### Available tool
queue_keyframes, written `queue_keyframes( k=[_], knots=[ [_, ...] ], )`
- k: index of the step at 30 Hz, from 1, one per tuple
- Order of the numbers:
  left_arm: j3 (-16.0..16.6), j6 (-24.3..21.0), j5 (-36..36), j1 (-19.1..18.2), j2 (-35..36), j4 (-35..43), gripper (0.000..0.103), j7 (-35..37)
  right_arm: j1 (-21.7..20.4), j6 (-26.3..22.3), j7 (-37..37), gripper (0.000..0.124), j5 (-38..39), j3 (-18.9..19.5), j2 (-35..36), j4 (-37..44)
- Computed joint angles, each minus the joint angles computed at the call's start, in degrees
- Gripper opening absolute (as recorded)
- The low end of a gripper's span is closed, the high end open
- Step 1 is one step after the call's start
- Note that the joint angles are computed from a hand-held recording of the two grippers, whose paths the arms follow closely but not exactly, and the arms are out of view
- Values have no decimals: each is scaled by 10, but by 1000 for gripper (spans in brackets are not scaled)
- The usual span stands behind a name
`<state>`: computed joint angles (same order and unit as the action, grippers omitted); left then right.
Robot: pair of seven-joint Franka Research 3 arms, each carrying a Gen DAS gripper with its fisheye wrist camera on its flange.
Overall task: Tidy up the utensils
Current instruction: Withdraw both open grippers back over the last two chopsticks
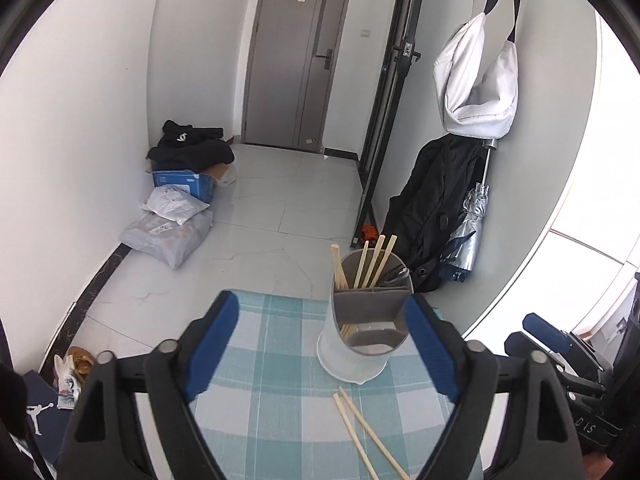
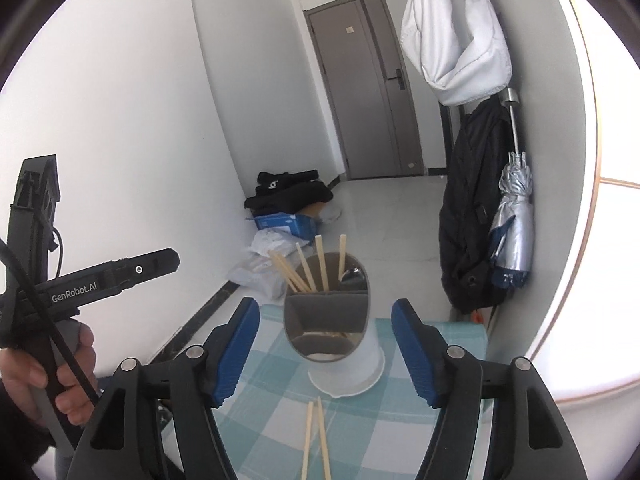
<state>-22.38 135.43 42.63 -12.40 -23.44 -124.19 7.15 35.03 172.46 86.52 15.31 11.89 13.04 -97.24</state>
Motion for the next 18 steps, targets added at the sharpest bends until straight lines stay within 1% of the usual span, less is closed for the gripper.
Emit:
queue_keyframes(
  k=[4, 5, 7, 11, 12, 14, 18],
  knots=[
    [-11, -4, 6, -4, -15, -18, 87, -22, -4, 8, -7, 73, 16, 9, -30, -46],
    [-14, -2, 12, -4, -18, -24, 87, -27, -7, 13, -15, 75, 24, 14, -37, -58],
    [-24, -15, 21, -5, -20, -30, 87, -34, -15, 13, -40, 77, 47, 25, -47, -77],
    [-23, -6, 18, -16, -23, -52, 87, -47, -9, 17, -39, 79, 54, 21, -65, -114],
    [-23, -3, 18, -17, -23, -58, 87, -54, -7, 16, -34, 79, 53, 19, -68, -121],
    [-22, -3, 17, -19, -23, -65, 88, -60, 3, 15, -1, 81, 20, 5, -72, -135],
    [-18, 10, 13, -25, -14, -76, 88, -58, 8, 18, 35, 83, -21, -3, -79, -160]
  ],
)
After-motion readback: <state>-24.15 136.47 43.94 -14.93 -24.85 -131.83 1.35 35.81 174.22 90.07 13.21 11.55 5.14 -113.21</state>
